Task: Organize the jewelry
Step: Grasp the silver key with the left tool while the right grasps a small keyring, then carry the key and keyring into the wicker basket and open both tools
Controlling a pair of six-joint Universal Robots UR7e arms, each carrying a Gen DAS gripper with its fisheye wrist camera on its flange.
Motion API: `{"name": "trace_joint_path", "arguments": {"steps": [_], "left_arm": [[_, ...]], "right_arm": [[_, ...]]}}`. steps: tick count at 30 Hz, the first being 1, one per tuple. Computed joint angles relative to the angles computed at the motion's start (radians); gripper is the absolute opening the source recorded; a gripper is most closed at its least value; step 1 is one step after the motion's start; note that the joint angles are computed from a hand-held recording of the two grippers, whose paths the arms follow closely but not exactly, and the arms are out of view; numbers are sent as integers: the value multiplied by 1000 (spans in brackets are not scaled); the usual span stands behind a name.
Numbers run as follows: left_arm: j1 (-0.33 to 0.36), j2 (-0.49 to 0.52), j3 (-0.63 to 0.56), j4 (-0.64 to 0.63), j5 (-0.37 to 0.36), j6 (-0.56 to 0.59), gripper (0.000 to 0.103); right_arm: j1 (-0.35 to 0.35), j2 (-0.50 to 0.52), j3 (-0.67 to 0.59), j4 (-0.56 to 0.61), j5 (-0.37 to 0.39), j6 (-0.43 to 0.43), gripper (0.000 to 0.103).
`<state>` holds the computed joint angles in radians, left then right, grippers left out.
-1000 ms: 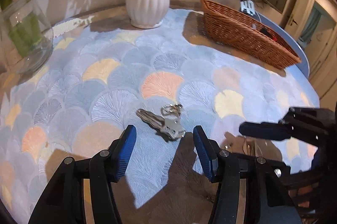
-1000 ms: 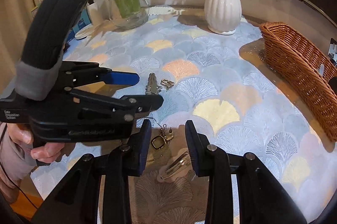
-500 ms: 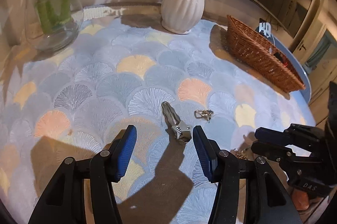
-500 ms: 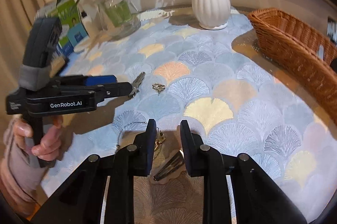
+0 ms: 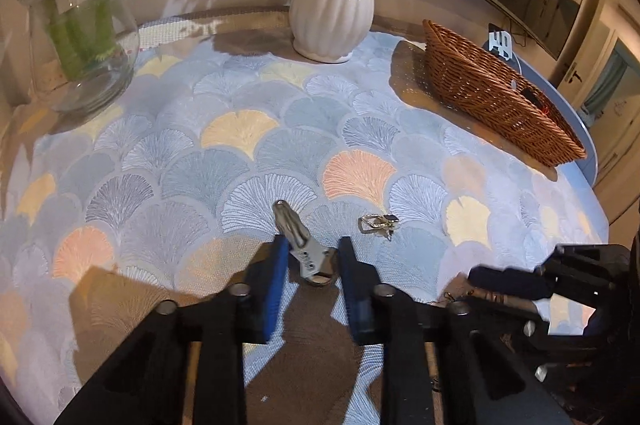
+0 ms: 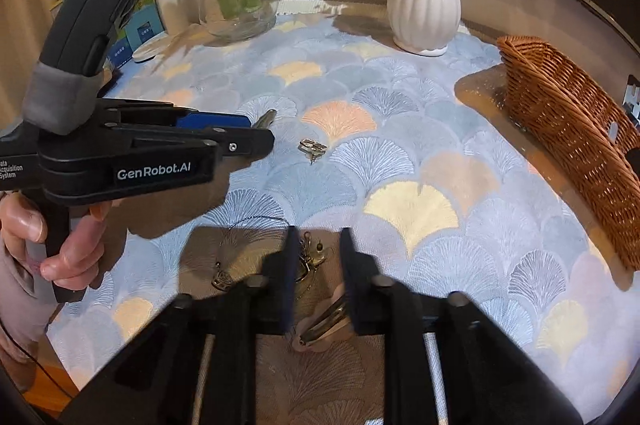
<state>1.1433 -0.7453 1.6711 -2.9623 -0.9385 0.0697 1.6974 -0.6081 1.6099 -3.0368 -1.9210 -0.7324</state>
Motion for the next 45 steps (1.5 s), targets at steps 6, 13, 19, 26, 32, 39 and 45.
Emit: {"name": "trace_joint_path", "arguments": {"steps": [6,13,19,26,32,39,45], "left_arm": [[7,-12,15,-33,-23,-12,24],[37,-57,58,-114,-181,-29,24],[20,-77,82,-178,-209,13,24],[-58,-92,23,-135,-149,107,24],[-108,31,-178,-46,-164,153,24],[-122,260,-540,199,-203,181,24],[-100,462,-880,440,-234,139,24]], "right_arm": [[-20,-35,27,-12,94,4,11],[-98,-111,44,54,310,141,11],[-105,-129,58,13,315,193,11],[-125,-232,107,-66,322,228,11],[-144,-298,85,-201,257,262,11],[-166,-242,-90,-215,78,265,11],[-214,-176,-227,-151,43,257,11]]}}
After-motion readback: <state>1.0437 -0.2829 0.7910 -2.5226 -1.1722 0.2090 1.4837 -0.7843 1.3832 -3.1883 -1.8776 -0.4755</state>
